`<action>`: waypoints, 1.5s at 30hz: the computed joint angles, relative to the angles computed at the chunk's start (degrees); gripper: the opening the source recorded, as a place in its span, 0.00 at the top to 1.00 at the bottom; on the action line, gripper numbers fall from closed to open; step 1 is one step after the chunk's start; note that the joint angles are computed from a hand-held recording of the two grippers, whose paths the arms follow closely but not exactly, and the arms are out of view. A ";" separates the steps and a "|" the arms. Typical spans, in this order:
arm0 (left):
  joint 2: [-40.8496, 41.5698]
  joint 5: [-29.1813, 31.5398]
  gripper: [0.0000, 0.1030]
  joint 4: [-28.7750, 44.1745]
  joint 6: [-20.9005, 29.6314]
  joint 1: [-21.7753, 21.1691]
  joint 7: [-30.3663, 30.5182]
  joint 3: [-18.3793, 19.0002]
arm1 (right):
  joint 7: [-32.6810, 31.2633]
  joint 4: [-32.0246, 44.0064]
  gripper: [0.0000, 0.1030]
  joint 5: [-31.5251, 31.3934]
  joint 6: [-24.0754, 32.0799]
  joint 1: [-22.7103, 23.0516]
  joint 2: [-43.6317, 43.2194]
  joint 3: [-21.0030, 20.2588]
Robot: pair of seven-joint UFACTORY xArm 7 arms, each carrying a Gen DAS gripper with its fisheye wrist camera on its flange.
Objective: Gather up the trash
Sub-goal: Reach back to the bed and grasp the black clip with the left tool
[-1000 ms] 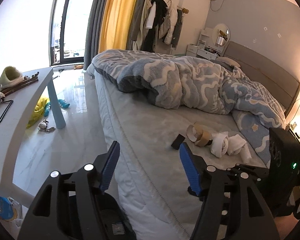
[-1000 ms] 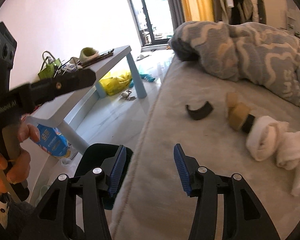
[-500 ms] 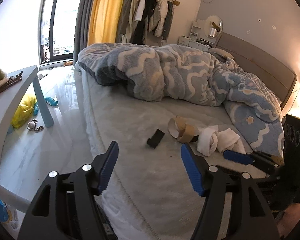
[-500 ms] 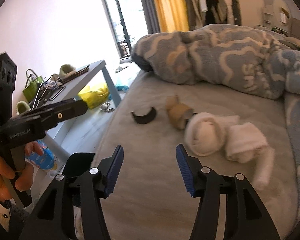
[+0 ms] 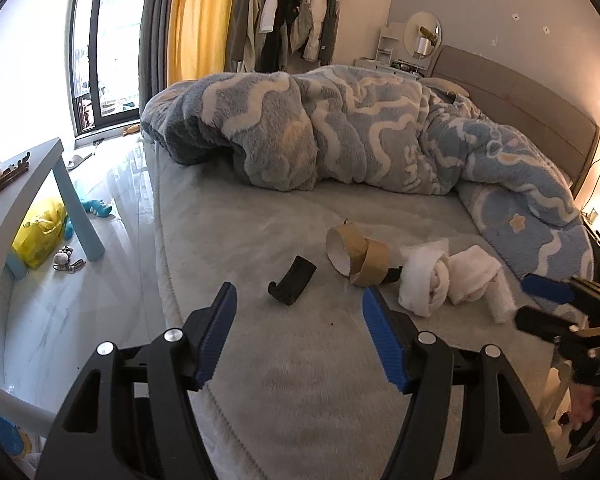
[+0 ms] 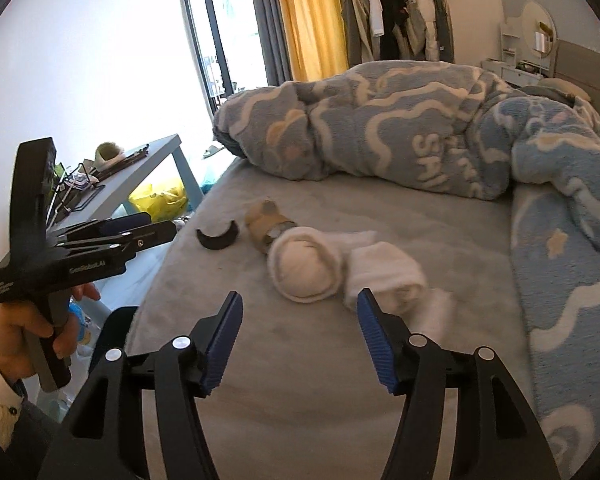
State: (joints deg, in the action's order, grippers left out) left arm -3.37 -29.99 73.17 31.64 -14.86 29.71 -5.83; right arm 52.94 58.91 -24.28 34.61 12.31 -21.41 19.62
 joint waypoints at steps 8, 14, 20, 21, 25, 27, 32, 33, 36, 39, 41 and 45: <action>3.68 5.07 0.36 1.79 -1.33 0.11 -3.17 -1.12 | -0.52 -5.14 0.36 1.85 -0.09 -1.59 -4.20 -1.74; 5.66 7.50 0.39 3.16 -1.43 0.14 -5.30 -1.86 | -2.43 -7.01 0.30 2.83 0.25 -2.48 -5.22 -2.24; 8.70 10.00 0.40 5.55 -1.38 0.18 -7.82 -2.37 | -5.99 -7.98 0.30 5.48 -1.19 -2.30 -4.73 -3.89; 9.36 11.21 0.40 6.01 -1.35 0.10 -8.58 -2.37 | -6.70 -8.03 0.30 5.78 -1.34 -2.29 -4.61 -4.10; 11.55 11.83 0.45 8.02 -0.81 0.50 -9.53 -2.79 | -8.70 -7.97 0.30 7.76 -2.98 -2.19 -3.74 -5.16; 12.43 12.27 0.45 8.88 -0.81 0.54 -10.09 -2.97 | -9.47 -8.17 0.30 9.36 -4.52 -1.88 -3.34 -5.91; 14.53 14.11 0.51 10.88 -0.40 0.11 -11.85 -3.42 | -11.34 -7.15 0.29 9.92 -3.24 -2.30 -2.04 -5.57; 14.85 14.60 0.51 11.18 -0.23 -0.02 -12.21 -3.45 | -11.41 -7.12 0.28 9.75 -2.88 -2.50 -2.05 -5.54; 15.80 16.02 0.54 12.06 0.80 -0.27 -14.03 -3.30 | -11.97 -7.51 0.27 10.82 -3.11 -2.39 -1.82 -6.36; 15.89 16.29 0.56 12.09 0.56 -0.12 -14.47 -3.44 | -12.90 -7.71 0.27 12.89 -3.57 -1.81 -1.28 -7.39; 15.72 16.91 0.60 11.84 0.23 -0.24 -14.66 -3.45 | -13.22 -7.70 0.27 13.17 -3.65 -1.78 -1.25 -7.28; 15.36 16.30 0.63 11.60 0.49 0.13 -14.35 -3.67 | -13.22 -7.05 0.27 12.40 -3.01 -2.14 -0.96 -6.57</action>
State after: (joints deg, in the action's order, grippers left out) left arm 11.99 -13.69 84.78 32.13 -14.73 15.35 -9.49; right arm 39.72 51.86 -11.88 31.60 10.17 -22.38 13.05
